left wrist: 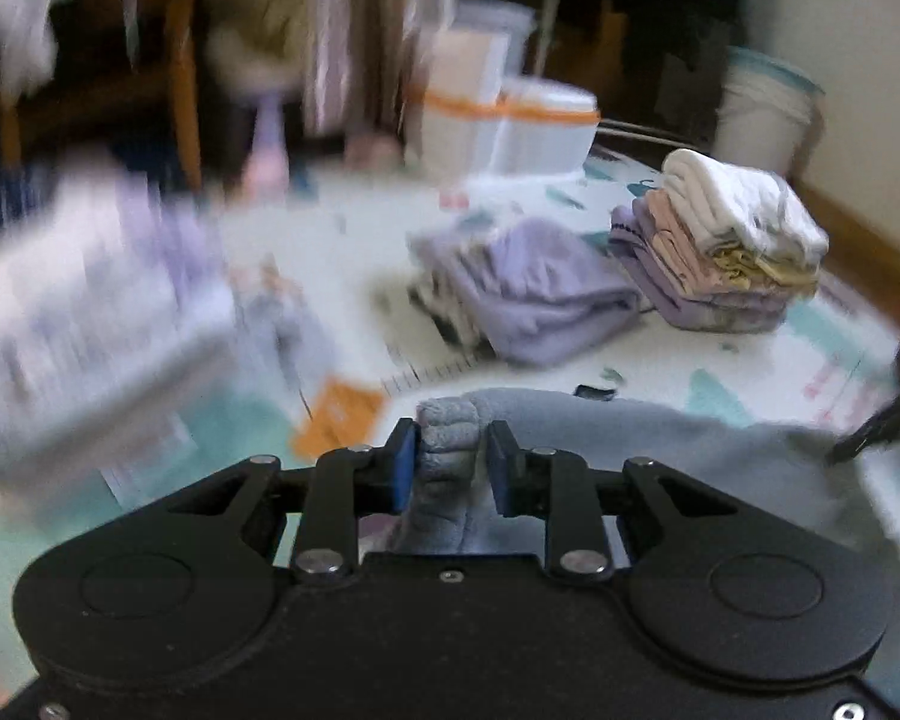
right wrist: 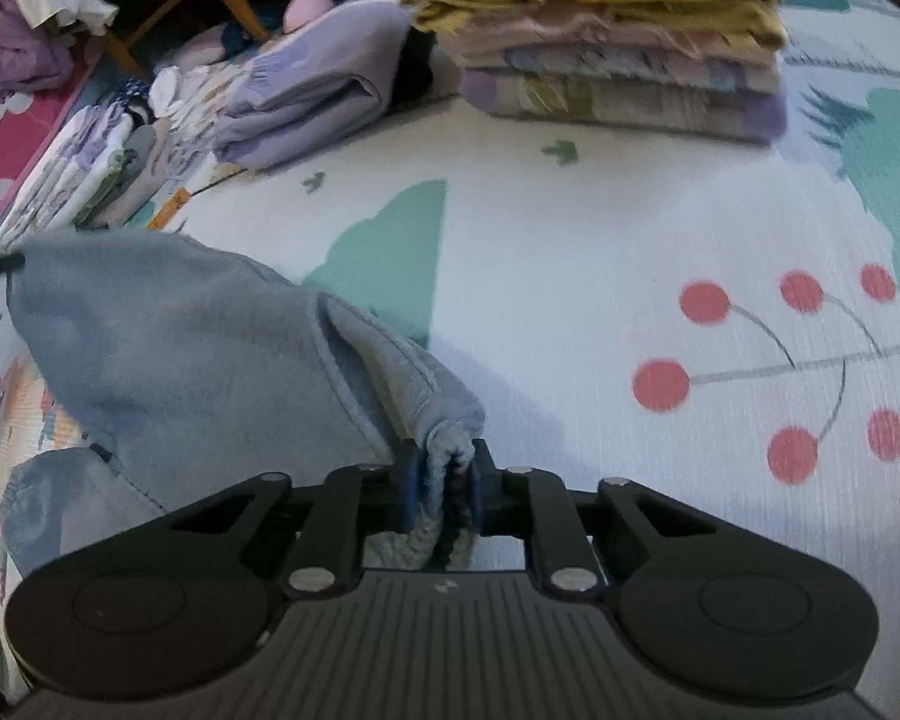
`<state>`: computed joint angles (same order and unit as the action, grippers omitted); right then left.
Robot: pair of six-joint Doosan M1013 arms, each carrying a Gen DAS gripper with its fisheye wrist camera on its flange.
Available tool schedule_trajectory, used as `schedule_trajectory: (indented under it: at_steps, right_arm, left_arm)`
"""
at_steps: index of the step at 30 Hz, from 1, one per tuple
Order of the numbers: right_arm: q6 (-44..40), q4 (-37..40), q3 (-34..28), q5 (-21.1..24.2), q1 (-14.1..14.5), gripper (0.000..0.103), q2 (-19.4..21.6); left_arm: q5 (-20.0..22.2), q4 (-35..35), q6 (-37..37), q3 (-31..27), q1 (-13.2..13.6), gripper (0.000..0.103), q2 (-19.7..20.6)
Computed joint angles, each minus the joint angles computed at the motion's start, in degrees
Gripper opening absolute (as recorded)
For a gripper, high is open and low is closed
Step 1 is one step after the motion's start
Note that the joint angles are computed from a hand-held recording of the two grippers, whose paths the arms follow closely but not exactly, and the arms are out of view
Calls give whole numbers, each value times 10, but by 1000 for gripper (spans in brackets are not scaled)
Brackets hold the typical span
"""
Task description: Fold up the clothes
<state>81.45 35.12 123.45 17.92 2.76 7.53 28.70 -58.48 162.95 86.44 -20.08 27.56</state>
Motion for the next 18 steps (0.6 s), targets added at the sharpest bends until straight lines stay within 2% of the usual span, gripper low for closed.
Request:
schedule_trajectory:
  at_steps: [4, 8, 13, 18]
  right_arm:
    - [27, -55, -18, 7, 4, 17, 10]
    - [71, -121, -33, 15, 10, 17, 20]
    - [115, -172, -40, 20, 15, 17, 26]
    - [148, -200, -41, 22, 18, 18, 28]
  left_arm:
    - [-63, -84, 170, 25, -10, 23, -8]
    - [-96, -109, 229, 31, -13, 22, -2]
    - [-120, -53, 160, 28, -14, 22, 9]
    - [-128, 83, 41, 19, -18, 22, 28]
